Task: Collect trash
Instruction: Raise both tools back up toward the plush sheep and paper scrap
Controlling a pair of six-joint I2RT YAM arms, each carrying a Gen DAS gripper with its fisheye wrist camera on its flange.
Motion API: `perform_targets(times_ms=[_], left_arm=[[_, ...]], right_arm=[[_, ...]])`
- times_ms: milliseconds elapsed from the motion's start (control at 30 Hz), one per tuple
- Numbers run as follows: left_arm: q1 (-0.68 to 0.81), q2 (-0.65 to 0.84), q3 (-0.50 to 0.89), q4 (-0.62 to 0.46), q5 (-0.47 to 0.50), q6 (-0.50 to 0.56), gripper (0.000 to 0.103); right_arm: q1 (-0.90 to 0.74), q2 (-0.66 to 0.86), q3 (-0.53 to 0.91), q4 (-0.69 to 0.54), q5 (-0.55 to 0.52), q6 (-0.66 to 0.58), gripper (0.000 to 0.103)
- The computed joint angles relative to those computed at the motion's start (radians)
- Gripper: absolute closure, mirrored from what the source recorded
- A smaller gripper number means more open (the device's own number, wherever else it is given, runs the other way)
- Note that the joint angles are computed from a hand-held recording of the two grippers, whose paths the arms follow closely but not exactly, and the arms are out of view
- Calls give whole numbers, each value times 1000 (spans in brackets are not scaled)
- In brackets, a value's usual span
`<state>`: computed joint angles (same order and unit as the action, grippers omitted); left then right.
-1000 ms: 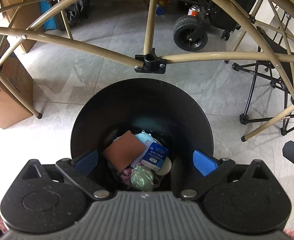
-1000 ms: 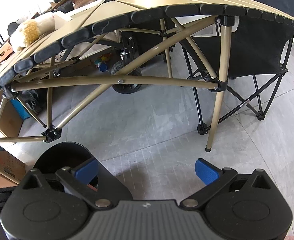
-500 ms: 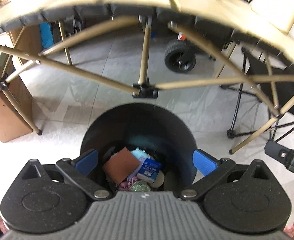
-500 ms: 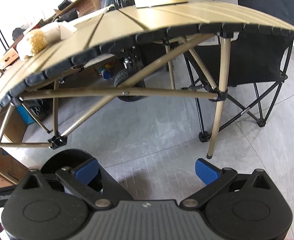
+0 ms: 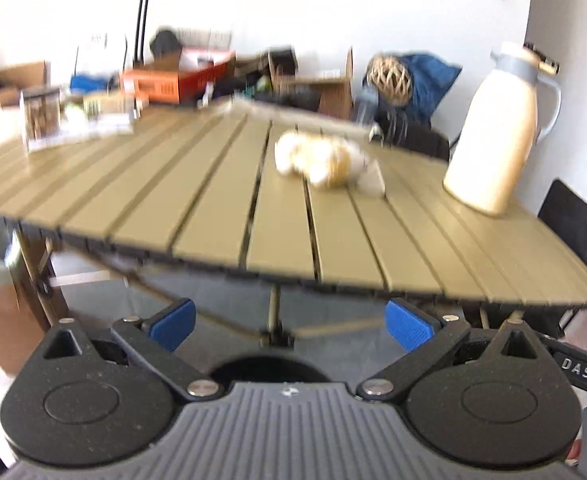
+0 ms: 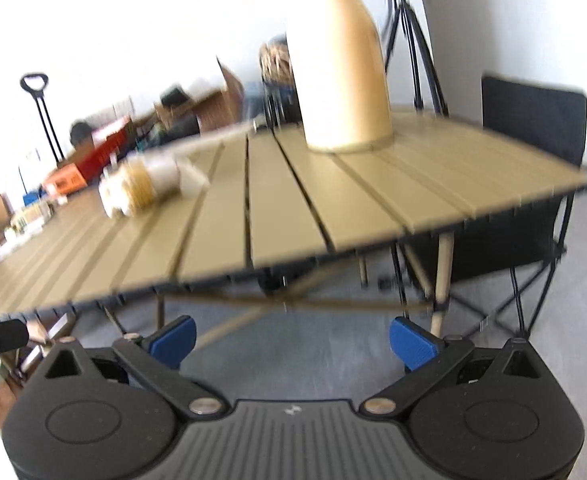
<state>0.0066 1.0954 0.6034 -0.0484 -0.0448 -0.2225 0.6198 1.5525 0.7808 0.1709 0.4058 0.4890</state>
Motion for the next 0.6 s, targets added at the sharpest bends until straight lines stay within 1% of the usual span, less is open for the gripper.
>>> perform_targets(times_ms=[133, 233, 367, 600], left_arm=[[23, 51, 91, 8, -9, 6, 0], [28, 115, 171, 28, -29, 29, 0], [42, 234, 273, 72, -60, 33, 0], [74, 445, 472, 93, -1, 33, 0]], right_arm=[[15, -12, 37, 46, 46, -92, 0], [13, 18, 109, 61, 69, -177, 0], [-3, 76, 243, 38, 49, -240, 0], [-28, 233, 486, -10, 6, -279, 0]])
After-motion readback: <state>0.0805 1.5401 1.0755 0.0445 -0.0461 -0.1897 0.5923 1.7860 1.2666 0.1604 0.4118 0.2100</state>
